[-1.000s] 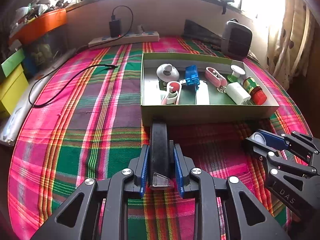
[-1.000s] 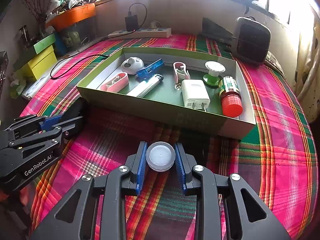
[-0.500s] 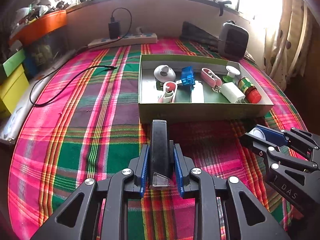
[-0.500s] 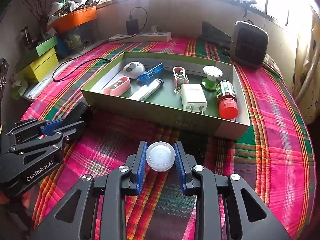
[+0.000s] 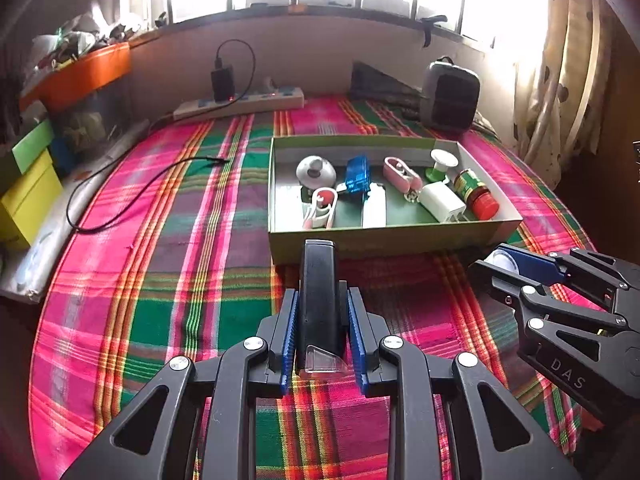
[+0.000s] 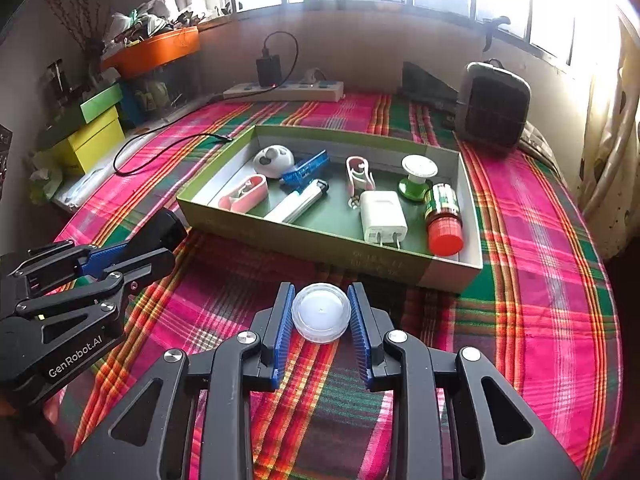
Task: Organize rigid objects
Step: 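Lift and carry the flashlight in the left gripper to the tray while the right carries the container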
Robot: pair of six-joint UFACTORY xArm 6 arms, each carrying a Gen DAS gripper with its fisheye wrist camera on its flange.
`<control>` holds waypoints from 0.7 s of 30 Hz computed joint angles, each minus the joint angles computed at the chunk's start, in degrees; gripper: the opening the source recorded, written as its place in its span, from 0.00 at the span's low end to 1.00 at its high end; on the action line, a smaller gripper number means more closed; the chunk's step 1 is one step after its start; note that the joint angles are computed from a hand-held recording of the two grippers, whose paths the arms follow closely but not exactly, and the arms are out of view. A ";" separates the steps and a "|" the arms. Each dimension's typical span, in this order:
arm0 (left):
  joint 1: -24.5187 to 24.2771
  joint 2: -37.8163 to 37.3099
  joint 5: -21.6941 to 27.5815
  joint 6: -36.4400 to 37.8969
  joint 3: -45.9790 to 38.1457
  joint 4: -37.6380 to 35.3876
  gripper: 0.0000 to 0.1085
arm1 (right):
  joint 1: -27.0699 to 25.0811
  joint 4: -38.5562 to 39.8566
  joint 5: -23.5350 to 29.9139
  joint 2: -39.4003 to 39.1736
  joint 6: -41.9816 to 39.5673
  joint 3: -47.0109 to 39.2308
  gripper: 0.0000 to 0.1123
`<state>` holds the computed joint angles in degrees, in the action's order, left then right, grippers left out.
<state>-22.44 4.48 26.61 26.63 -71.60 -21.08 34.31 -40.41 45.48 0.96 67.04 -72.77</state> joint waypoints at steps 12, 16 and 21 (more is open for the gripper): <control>-0.07 1.56 1.80 2.15 -4.45 -2.38 0.21 | -0.51 -1.14 0.92 -0.13 -1.41 -2.31 0.26; 0.01 2.80 2.79 2.71 -6.59 -3.01 0.21 | -0.92 -1.56 1.22 0.05 -1.86 -3.23 0.26; 0.13 4.19 3.38 2.37 -8.64 -2.80 0.21 | -1.52 -1.25 1.06 0.47 -2.77 -4.12 0.26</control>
<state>-22.31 8.66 30.00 29.00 -80.24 -23.89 32.79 -41.66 46.54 1.43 64.27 -76.89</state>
